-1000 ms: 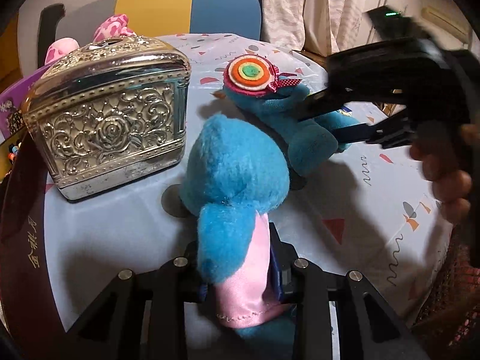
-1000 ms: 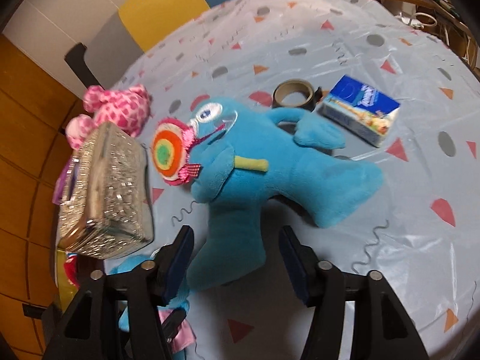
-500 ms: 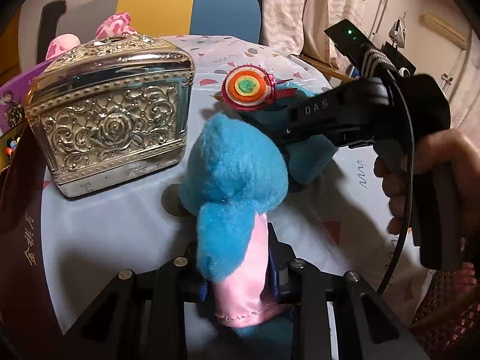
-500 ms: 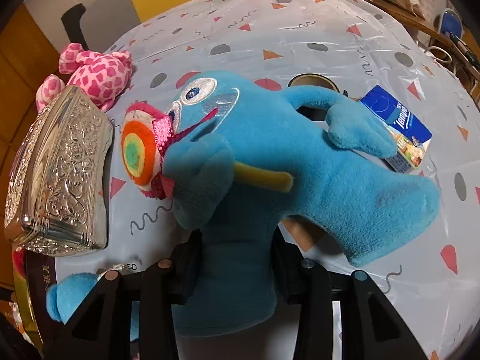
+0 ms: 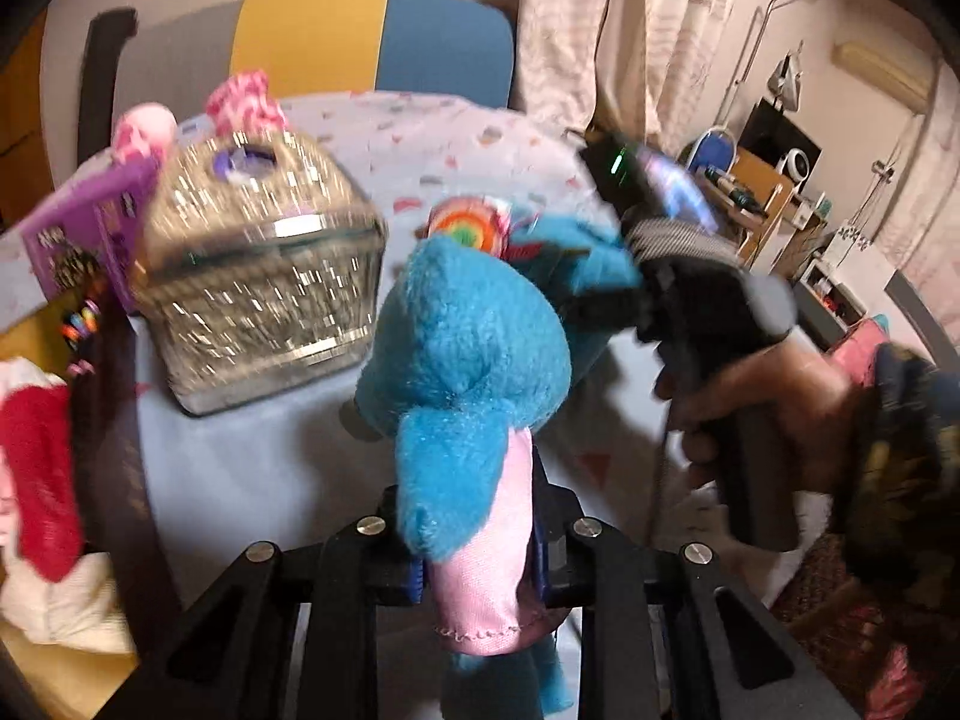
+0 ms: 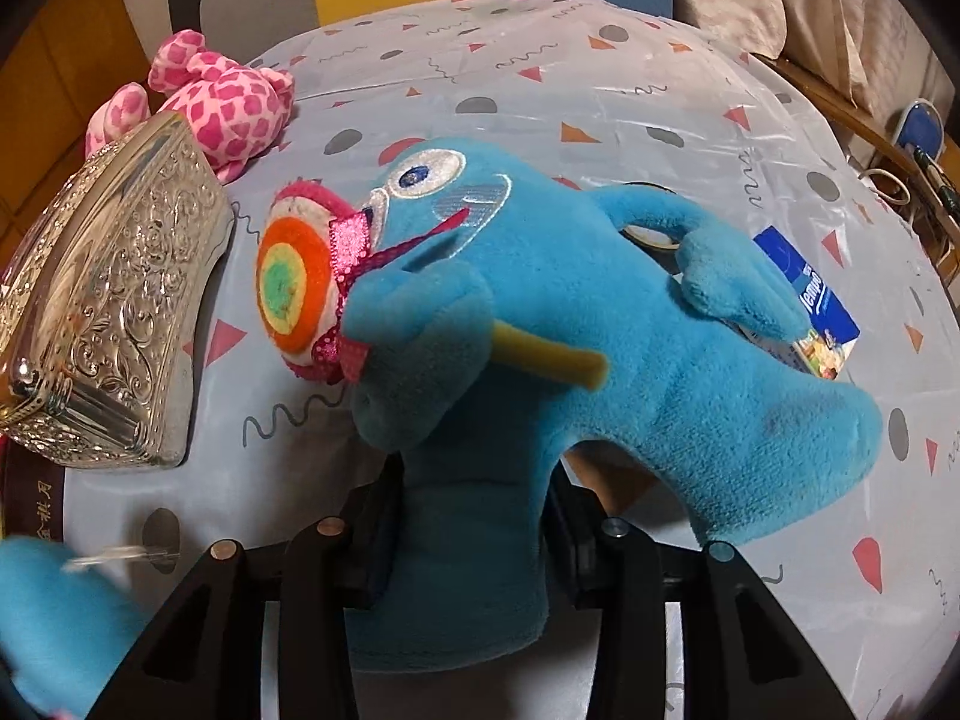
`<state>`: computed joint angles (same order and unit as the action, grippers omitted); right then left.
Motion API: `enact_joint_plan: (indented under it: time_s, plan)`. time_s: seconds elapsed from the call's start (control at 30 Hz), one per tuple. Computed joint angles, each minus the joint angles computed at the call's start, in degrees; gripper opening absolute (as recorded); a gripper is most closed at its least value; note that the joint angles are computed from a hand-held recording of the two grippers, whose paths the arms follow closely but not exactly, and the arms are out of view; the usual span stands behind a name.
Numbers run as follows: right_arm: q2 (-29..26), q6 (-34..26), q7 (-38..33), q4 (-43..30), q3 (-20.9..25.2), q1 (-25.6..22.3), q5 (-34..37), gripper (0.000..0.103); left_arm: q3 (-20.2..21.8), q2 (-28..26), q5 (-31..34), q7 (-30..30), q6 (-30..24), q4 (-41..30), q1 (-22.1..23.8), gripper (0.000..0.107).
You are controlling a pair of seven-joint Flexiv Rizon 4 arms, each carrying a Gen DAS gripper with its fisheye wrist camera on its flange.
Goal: Organize soft objects
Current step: 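Grasp the large blue plush monster with the right tool while the left tool lifts the blue doll, then carry the blue doll into the gold tray with the left tool while the right tool holds the blue monster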
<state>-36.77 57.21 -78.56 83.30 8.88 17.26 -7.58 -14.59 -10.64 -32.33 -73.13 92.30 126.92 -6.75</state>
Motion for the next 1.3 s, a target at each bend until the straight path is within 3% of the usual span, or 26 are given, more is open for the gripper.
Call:
enact_joint_plan:
  time_s: [0.1,0.4,0.57,0.63,0.7,0.8,0.93,1.23,1.3]
  plan:
    - [0.18,1.16,-0.05,0.87,-0.65,0.58,-1.10,0.041,0.41,2.99,-0.86,0.28,0.69,1.57,-0.17,0.025]
    - [1.23,1.98,0.61,2.71,-1.35,1.09,-3.25,0.041,12.52,10.64,9.76,-11.34,-3.38,4.09,-2.88,0.025]
    - [0.82,1.82,0.55,2.21,-1.35,1.15,-3.71,0.041,16.78,14.42,18.70,-19.78,-8.41,5.79,2.85,0.026]
    - [0.85,1.85,0.52,2.28,-1.38,1.17,-3.85,0.041,17.87,16.07,25.44,-25.06,-10.68,6.24,6.77,0.026]
    - [1.02,1.99,0.45,2.55,-1.44,1.18,-4.03,0.041,19.34,16.92,26.92,-26.57,-12.24,6.96,9.24,0.026]
    - [1.19,2.20,0.49,2.85,-1.63,1.29,-4.41,0.041,21.36,17.19,25.80,-26.84,-13.99,7.65,11.94,0.026]
    - [1.04,2.40,0.53,2.87,-1.82,1.45,-4.90,0.041,23.09,15.53,17.73,-21.58,-14.21,7.77,12.61,0.026]
    - [1.04,2.68,0.60,3.07,-2.02,1.51,-5.66,0.041,23.37,8.76,25.18,-25.22,-17.66,2.47,17.71,0.032]
    - [1.05,2.68,0.64,3.08,-2.01,1.52,-5.67,0.041,23.68,7.83,26.25,-25.98,-17.40,1.99,17.86,0.047]
